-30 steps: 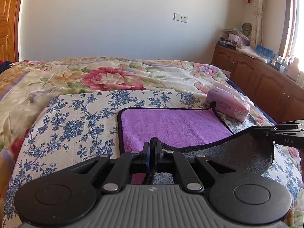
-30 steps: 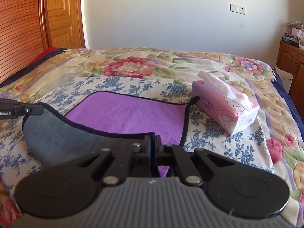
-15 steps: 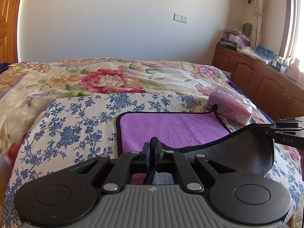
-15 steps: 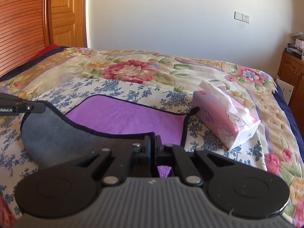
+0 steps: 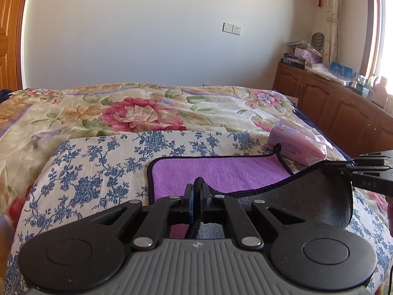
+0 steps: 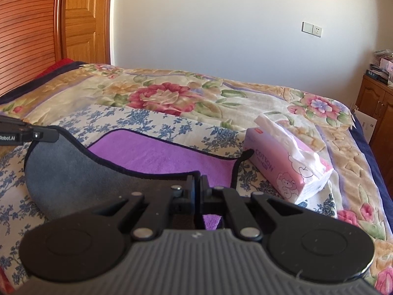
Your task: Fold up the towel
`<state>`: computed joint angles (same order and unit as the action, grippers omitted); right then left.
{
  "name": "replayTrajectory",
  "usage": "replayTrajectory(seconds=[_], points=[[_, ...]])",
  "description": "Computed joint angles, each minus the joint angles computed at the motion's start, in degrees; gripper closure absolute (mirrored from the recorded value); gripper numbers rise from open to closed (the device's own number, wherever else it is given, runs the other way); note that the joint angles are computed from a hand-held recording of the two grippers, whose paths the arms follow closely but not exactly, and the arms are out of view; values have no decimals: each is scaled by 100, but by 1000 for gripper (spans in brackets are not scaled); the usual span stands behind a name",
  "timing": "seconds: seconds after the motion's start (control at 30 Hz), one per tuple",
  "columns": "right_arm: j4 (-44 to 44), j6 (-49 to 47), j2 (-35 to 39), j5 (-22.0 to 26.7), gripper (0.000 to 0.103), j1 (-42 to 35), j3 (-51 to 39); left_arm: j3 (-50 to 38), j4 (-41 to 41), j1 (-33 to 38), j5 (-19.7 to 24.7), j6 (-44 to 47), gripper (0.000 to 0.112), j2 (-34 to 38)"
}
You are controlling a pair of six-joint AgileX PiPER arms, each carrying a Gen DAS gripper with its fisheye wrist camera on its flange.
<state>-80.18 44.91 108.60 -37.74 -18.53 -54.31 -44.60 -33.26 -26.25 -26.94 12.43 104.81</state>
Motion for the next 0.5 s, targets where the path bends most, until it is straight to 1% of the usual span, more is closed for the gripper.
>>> replayTrajectory(seconds=[0.37, 0.5], points=[[161, -103, -8, 119, 99, 145, -151, -282, -309, 50, 151, 500, 107, 23], [212, -104, 52, 164, 99, 201, -272, -403, -262, 75, 223, 520, 107, 67]])
